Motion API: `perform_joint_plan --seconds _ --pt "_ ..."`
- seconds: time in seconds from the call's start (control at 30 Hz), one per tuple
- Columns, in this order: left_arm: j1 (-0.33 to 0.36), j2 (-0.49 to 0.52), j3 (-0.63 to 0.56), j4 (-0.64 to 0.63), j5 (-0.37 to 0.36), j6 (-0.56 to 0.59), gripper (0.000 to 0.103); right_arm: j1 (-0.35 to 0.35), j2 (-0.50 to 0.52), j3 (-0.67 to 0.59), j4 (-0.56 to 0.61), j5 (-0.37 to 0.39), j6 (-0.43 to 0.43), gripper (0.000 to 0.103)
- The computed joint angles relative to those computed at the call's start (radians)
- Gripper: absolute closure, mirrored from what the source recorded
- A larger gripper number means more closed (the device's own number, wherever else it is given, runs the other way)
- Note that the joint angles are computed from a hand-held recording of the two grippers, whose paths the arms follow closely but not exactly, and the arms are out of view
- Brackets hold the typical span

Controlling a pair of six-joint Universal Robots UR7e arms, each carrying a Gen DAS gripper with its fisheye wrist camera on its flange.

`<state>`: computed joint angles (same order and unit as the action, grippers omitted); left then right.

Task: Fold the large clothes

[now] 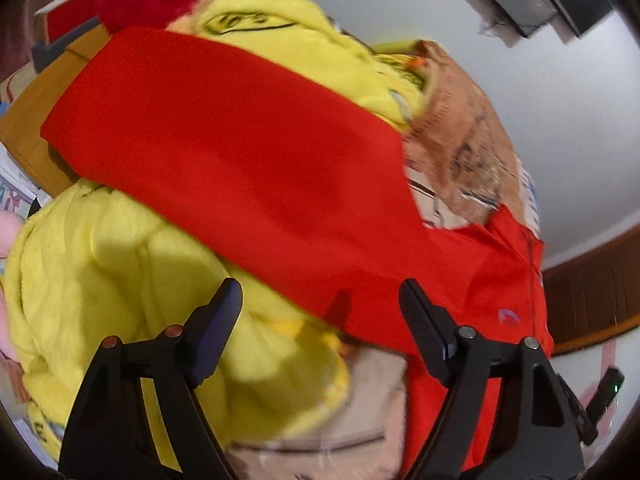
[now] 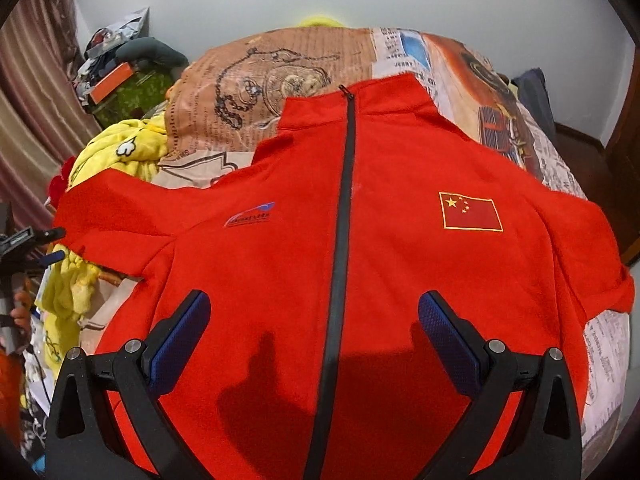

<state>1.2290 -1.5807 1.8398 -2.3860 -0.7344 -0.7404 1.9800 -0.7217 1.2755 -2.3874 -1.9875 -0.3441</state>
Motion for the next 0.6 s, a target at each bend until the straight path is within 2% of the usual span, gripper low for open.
perform_joint_plan --seconds 0.07,0.13,0.3,0.37,0.4,0.47,0.53,0.6 --pt "0.028 0.016 -0.018 -0.004 0.003 -0.012 0.031 -0.003 0.009 -0.014 0.012 -0.008 0.012 0.000" --pt "0.047 0.034 -0.033 -0.033 0.005 0.000 0.033 -0.006 0.017 -0.027 0.028 -0.010 0.031 0.000" --pt "0.054 0.081 -0.073 -0.017 0.102 0.020 0.048 -0.011 0.027 -0.045 0.065 -0.014 0.059 0.000" --pt "0.050 0.096 -0.097 0.042 0.146 0.004 0.066 -0.010 0.024 -0.044 0.069 -0.014 0.058 0.000" --pt "0.045 0.102 -0.107 0.072 0.175 -0.004 0.071 -0.010 0.023 -0.042 0.068 -0.014 0.055 0.000" --pt "0.023 0.114 -0.130 0.141 0.247 -0.022 0.090 -0.009 0.018 -0.037 0.064 -0.014 0.049 0.000" --pt "-0.004 0.120 -0.141 0.140 0.297 0.001 0.093 -0.009 0.010 -0.033 0.062 -0.010 0.043 0.000" --pt "-0.023 0.124 -0.151 0.091 0.295 0.051 0.094 -0.006 0.004 -0.028 0.059 -0.015 0.040 0.000"
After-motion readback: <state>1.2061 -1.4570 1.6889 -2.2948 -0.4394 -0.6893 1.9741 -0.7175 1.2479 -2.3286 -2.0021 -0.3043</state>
